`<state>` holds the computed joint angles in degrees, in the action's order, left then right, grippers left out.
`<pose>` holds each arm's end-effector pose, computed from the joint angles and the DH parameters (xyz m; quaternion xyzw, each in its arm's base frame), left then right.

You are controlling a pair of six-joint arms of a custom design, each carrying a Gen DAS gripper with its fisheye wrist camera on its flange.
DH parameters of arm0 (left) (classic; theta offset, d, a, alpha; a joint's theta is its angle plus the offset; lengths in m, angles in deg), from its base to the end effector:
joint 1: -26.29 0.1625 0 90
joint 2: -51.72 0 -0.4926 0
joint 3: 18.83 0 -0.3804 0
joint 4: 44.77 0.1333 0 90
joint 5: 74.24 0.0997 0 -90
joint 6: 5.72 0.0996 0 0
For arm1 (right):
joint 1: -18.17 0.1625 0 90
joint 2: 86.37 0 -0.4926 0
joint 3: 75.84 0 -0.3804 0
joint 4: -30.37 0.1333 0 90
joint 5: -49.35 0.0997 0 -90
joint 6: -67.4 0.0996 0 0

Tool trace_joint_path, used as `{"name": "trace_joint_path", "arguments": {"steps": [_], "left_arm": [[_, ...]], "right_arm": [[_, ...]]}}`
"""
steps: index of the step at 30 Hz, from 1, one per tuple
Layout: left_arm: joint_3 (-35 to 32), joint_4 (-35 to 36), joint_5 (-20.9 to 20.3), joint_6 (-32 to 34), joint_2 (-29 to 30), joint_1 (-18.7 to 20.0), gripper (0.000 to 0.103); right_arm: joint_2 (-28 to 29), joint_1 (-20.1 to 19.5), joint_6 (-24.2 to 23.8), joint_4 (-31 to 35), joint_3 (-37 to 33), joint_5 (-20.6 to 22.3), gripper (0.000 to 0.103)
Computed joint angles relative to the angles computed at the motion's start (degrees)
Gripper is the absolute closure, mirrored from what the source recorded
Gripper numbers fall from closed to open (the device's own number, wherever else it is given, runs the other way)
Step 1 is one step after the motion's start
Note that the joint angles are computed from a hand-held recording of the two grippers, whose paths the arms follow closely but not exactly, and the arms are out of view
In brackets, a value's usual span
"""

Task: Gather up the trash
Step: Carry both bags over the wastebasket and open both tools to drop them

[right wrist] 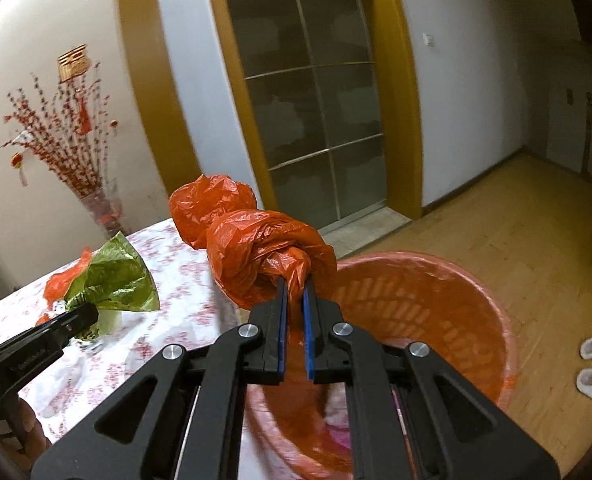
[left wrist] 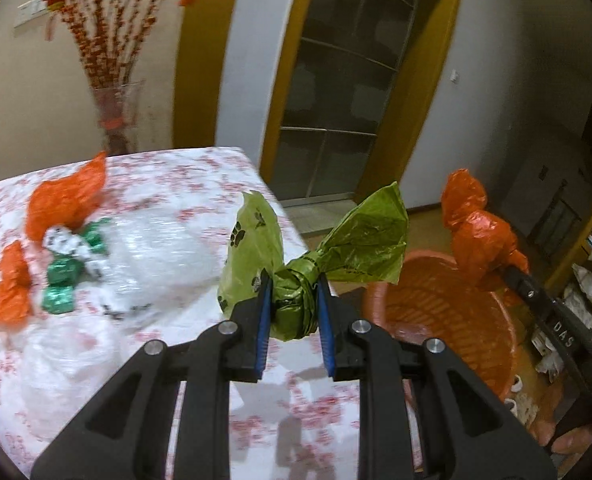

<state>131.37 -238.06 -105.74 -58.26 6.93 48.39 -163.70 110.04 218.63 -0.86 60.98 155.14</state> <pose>-0.2387 -0.3324 0.0871 0.1255 0.8633 -0.4160 0.2567 0.1172 -0.3347 0.1822 0.1567 -0.8386 0.4669 0.2329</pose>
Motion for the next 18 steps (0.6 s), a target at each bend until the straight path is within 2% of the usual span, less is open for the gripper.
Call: {"name": "trace_joint_path", "arguments": {"steps": [10,18], "left_arm": [[-5.91,-7.76,-5.21,9.19,6.37,2.04,0.081],[-10.32,-10.95,-9.71,14.64,10.2,2.72,0.081]], "right_arm": [[-4.96,-5.31,0.47,-0.37,1.67,-1.8,0.096],[-8.01,-8.7,1.49,1.23,1.76,-3.55,0.096]]}}
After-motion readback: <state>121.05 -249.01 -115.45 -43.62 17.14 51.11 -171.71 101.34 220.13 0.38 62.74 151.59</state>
